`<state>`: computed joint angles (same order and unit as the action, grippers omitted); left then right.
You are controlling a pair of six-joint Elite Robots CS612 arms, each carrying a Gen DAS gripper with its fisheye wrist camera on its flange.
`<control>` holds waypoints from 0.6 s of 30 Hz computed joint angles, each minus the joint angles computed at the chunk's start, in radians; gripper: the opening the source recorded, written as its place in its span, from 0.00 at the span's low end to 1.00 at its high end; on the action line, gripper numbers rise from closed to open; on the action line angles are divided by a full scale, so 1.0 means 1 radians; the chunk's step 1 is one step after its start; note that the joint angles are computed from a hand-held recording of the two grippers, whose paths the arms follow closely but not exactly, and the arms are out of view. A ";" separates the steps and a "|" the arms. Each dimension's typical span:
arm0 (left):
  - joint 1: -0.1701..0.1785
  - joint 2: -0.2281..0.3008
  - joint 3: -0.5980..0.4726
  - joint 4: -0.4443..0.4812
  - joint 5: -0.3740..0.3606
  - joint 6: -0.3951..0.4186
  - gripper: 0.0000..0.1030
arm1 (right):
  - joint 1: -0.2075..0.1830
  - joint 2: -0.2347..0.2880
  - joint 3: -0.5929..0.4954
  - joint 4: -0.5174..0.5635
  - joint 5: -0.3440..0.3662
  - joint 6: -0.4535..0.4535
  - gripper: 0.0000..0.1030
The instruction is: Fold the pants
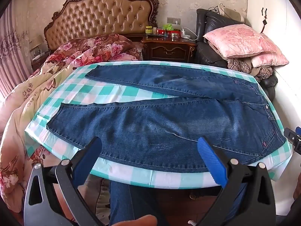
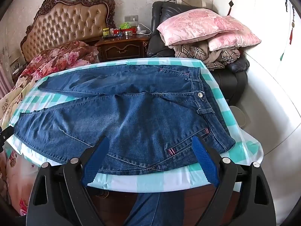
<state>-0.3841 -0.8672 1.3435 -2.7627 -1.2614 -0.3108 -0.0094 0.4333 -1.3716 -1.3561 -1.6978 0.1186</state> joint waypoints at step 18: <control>0.005 0.002 0.001 -0.002 0.000 0.003 0.99 | -0.001 0.002 -0.003 0.000 0.007 -0.007 0.84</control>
<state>-0.3796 -0.8650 1.3448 -2.7650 -1.2616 -0.3075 -0.0108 0.4352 -1.3746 -1.3560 -1.6903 0.1114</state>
